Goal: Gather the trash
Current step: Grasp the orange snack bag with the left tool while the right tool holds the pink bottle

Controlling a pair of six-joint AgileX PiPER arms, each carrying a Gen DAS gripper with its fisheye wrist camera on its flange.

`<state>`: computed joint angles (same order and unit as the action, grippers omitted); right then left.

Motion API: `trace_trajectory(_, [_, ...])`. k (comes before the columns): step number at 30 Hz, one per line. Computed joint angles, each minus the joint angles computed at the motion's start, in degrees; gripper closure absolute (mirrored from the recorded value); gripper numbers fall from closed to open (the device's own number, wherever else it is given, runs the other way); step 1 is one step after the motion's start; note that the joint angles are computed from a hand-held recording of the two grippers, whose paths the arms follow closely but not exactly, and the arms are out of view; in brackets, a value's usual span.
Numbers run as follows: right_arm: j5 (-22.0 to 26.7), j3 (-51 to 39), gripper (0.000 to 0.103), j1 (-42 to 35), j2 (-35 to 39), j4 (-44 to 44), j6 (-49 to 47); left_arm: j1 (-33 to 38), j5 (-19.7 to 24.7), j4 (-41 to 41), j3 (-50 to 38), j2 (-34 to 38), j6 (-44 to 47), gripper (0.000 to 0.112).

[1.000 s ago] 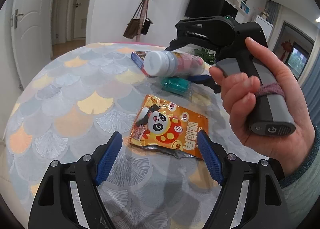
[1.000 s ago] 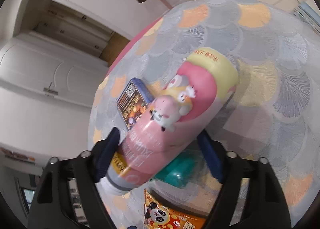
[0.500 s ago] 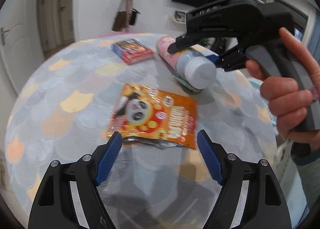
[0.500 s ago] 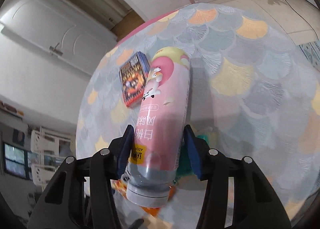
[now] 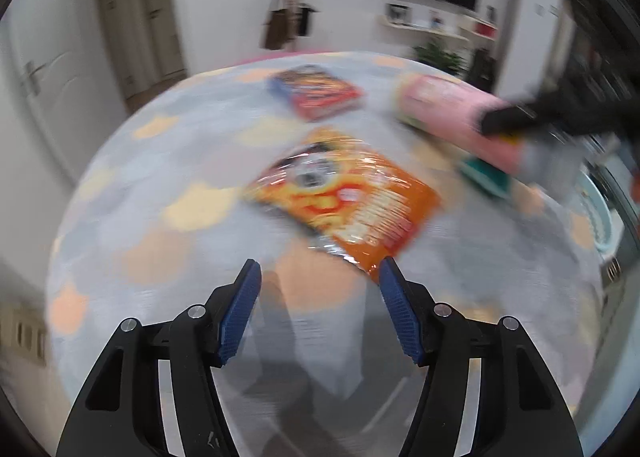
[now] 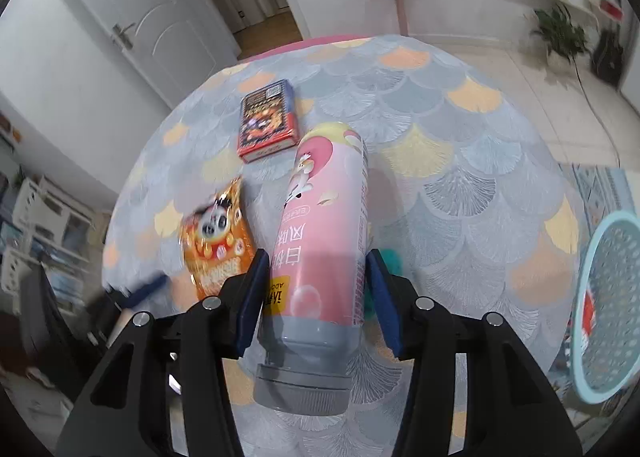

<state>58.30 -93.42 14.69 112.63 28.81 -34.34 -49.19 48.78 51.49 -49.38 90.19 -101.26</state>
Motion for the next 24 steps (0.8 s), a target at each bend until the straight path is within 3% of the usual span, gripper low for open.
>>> trace_trajectory(5, [-1.27, 3.39, 0.056, 0.74, -1.25, 4.2, -4.28, 2.65, -1.97, 0.58, 8.46, -10.57, -4.49, 0.053])
trace_trajectory(6, [-2.54, 4.94, 0.056, 1.15, -2.28, 4.29, -5.2, 3.42, -3.63, 1.09, 8.94, -11.66, -4.5, 0.051])
trace_trajectory(8, [-3.32, 6.61, 0.056, 1.74, -3.26, 4.86, -5.89, 5.05, -8.25, 2.2, 8.74, -12.39, -5.06, 0.034])
trace_trajectory(11, [-4.79, 10.18, 0.056, 1.72, -5.21, 5.39, -7.32, 9.42, -17.59, 3.0, 7.24, -9.75, -4.46, 0.032])
trace_trajectory(12, [-5.81, 11.48, 0.056, 1.94, -5.75, 4.62, -7.43, 10.0, -18.34, 2.68, 5.79, -7.65, -4.27, 0.032])
trace_trajectory(14, [-6.17, 13.15, 0.056, 1.87, -5.93, 5.0, -7.94, 9.93, -17.88, 1.75, 3.77, -4.51, -5.21, 0.034])
trace_trajectory(18, [-4.76, 13.49, 0.056, 1.68, -4.03, 8.68, -8.61, 8.89, -16.96, 6.49, 6.16, -5.32, -14.29, 0.036])
trace_trajectory(22, [-7.43, 13.47, 0.054, 3.92, -2.61, 9.15, -6.76, 7.74, -13.68, 4.48, 6.85, -6.84, -12.53, 0.038])
trace_trajectory(24, [-9.13, 13.68, 0.055, 4.85, -2.2, 8.9, -6.0, 8.84, -14.93, 4.06, 7.3, -7.56, -11.82, 0.038])
